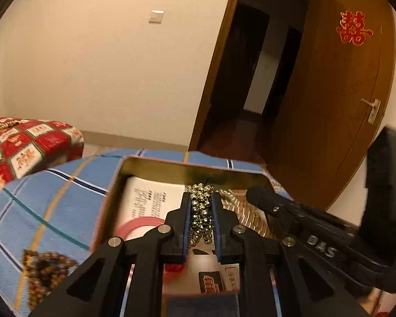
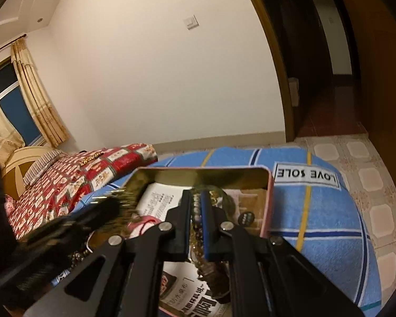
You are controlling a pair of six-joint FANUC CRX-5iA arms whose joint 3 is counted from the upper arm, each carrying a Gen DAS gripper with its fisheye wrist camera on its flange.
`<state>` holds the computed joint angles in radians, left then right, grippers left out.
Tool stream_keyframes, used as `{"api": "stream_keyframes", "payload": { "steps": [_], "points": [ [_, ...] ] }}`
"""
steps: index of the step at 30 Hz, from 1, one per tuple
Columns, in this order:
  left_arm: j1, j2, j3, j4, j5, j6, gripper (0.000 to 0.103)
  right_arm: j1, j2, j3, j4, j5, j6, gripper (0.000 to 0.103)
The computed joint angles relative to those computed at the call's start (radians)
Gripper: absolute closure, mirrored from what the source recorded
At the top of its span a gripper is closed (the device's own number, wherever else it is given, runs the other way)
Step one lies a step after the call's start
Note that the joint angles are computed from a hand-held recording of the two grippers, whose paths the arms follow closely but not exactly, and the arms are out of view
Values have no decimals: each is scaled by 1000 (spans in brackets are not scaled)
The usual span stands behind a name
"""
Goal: Organize jewelry
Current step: 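Lower the gold strand and pearl strand into the tin and release, then move both tools from the tin back to the jewelry on the bed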
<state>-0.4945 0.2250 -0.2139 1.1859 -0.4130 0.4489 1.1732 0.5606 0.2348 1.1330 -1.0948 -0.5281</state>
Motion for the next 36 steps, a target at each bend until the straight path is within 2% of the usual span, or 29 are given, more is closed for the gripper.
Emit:
{"api": "stream_keyframes", "payload": {
  "steps": [1,4,6,8,10,11,12,13,15,17,22,24,28,32,36],
  "points": [
    [-1,4,3,-21,3,13,89,1,-2,-2,-5,-2,0,89],
    [3,7,12,-115,7,91,88,8,-14,-19,8,-28,-25,88],
    [8,18,36,-196,-11,154,78,11,-22,-34,30,-53,-54,88],
    [3,8,31,-225,2,185,49,16,-24,-40,45,-81,-81,86],
    [-16,-14,-12,-144,49,129,39,19,-19,-33,44,-103,-85,83],
    [-19,-22,-22,-134,59,132,39,20,-15,-27,42,-115,-84,81],
    [-20,-25,-24,-136,60,140,39,20,-14,-26,43,-119,-87,72],
    [-17,-25,-24,-131,58,139,39,19,-12,-24,43,-120,-90,56],
    [-18,-37,-38,-149,74,152,39,20,-8,-23,55,-139,-105,42],
    [-20,-56,-58,-186,105,176,39,23,-4,-21,63,-161,-111,42],
    [-31,-102,-118,-178,170,167,39,23,0,-17,46,-181,-125,42],
    [-27,-121,-128,-255,190,221,39,28,15,5,36,-211,-104,42],
    [-2,-148,-132,-407,194,363,39,40,61,72,25,-272,-39,42],
    [20,-167,-149,-428,187,408,39,55,119,161,4,-338,45,42],
    [41,-185,-154,-505,169,488,39,75,153,215,-11,-363,88,42]
  ]
}}
